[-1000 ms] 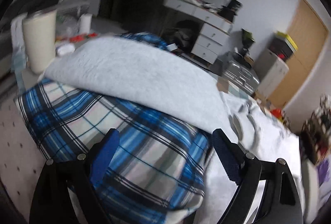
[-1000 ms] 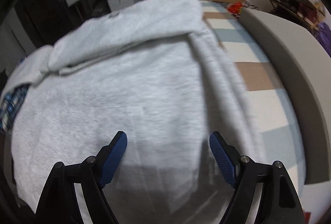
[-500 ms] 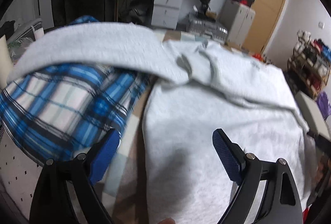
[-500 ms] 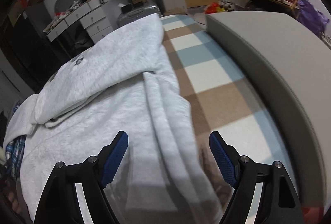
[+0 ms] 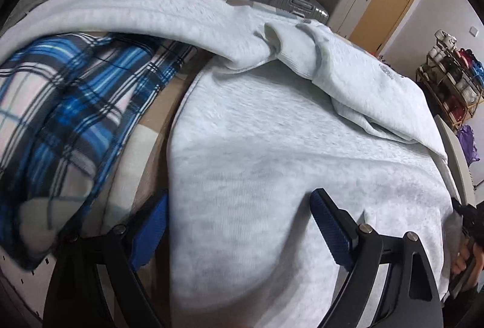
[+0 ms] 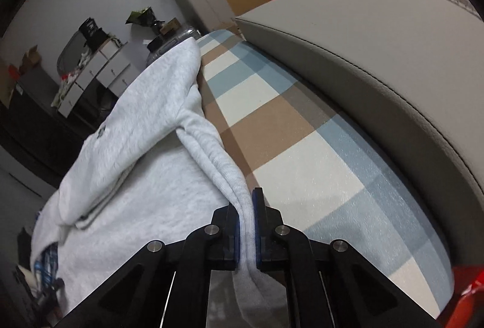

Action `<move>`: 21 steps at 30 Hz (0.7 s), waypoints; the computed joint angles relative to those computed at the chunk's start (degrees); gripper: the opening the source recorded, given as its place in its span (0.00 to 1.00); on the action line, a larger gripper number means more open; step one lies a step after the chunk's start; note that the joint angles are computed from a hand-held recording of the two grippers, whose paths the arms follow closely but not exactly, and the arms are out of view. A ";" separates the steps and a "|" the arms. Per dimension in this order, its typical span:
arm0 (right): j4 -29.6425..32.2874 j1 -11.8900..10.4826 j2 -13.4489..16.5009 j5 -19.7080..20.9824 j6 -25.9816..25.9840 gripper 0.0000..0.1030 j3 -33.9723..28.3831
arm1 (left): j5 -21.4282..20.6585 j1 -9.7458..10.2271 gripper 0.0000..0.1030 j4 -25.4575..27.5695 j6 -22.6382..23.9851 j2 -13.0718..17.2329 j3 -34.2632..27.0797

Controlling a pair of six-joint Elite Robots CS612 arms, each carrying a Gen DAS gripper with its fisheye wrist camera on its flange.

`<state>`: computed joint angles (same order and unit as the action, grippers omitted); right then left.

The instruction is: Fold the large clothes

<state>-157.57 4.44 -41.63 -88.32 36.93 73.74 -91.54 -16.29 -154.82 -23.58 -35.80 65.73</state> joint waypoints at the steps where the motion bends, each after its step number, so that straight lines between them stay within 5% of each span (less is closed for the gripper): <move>1: 0.93 0.23 -0.33 -0.84 -0.80 0.14 0.02 | -0.25 0.08 0.85 0.02 -0.25 0.18 -0.25; 6: 2.60 0.63 -0.56 -0.86 -2.60 0.23 -0.53 | -2.14 0.55 0.79 -1.01 -1.46 0.00 0.49; 10: 4.03 0.42 -0.30 0.54 -3.79 0.45 -1.63 | -2.57 0.70 0.77 -0.84 -1.56 -1.08 1.94; 16: 6.28 0.72 1.31 0.81 -8.20 0.57 -6.00 | -4.43 1.43 0.78 0.59 -5.27 -0.33 -0.56; 21: 11.43 1.20 3.96 0.10 -11.69 0.60 -11.50 | -0.03 0.58 0.78 3.63 -3.11 0.82 -3.13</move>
